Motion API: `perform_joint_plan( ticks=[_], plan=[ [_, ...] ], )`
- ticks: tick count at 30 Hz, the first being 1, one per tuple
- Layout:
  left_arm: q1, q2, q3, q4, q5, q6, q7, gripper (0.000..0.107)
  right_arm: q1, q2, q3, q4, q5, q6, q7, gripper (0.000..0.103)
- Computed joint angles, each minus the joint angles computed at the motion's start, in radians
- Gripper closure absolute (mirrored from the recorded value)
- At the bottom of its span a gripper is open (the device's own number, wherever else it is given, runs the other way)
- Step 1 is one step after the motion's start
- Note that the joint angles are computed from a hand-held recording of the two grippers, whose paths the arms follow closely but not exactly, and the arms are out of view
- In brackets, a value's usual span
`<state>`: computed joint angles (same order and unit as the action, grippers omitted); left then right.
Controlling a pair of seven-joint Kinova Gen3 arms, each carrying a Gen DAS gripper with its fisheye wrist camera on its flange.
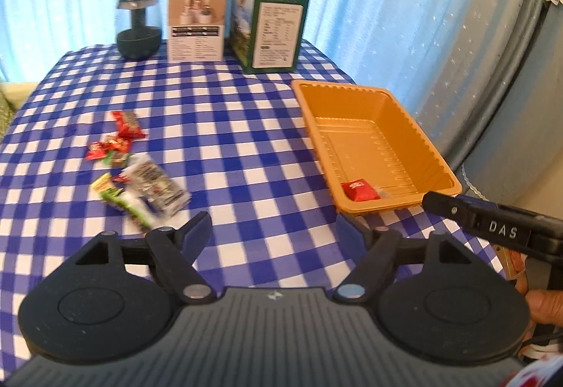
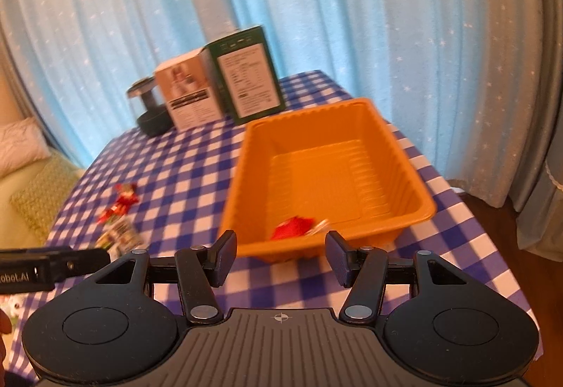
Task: Organize snacks
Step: 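Move both tools back toward the snack pile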
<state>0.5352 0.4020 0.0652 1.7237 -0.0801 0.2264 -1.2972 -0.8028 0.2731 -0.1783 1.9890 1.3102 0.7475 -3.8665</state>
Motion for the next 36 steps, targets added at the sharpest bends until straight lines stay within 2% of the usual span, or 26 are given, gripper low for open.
perform_joint_plan(
  ticks=[5, 10, 15, 18, 23, 28, 36],
  plan=[
    [-0.026, -0.06, -0.001, 0.089, 0.01, -0.038, 0.005, 0.027, -0.028, 0.007, -0.016, -0.046, -0.047, 0.008, 0.089, 0.047],
    [-0.022, -0.106, -0.042, 0.153, -0.003, -0.047, 0.037, 0.027, -0.055, 0.022, -0.009, -0.091, -0.09, -0.004, 0.176, 0.047],
    [0.02, -0.147, -0.124, 0.206, -0.06, -0.055, 0.106, 0.026, -0.077, 0.047, 0.008, -0.136, -0.119, -0.03, 0.254, 0.044],
    [0.072, -0.165, -0.204, 0.23, -0.129, -0.055, 0.181, 0.026, -0.092, 0.063, 0.023, -0.157, -0.122, -0.053, 0.277, 0.042],
    [0.08, -0.177, -0.254, 0.252, -0.22, -0.052, 0.28, 0.026, -0.103, 0.103, 0.052, -0.209, -0.136, -0.102, 0.352, 0.041],
    [0.025, -0.167, -0.232, 0.255, -0.251, -0.057, 0.313, 0.026, -0.113, 0.151, 0.093, -0.261, -0.151, -0.155, 0.428, 0.041],
    [-0.104, -0.092, -0.125, 0.204, -0.161, -0.065, 0.228, 0.026, -0.112, 0.22, 0.162, -0.327, -0.247, -0.234, 0.559, 0.042]
  ],
)
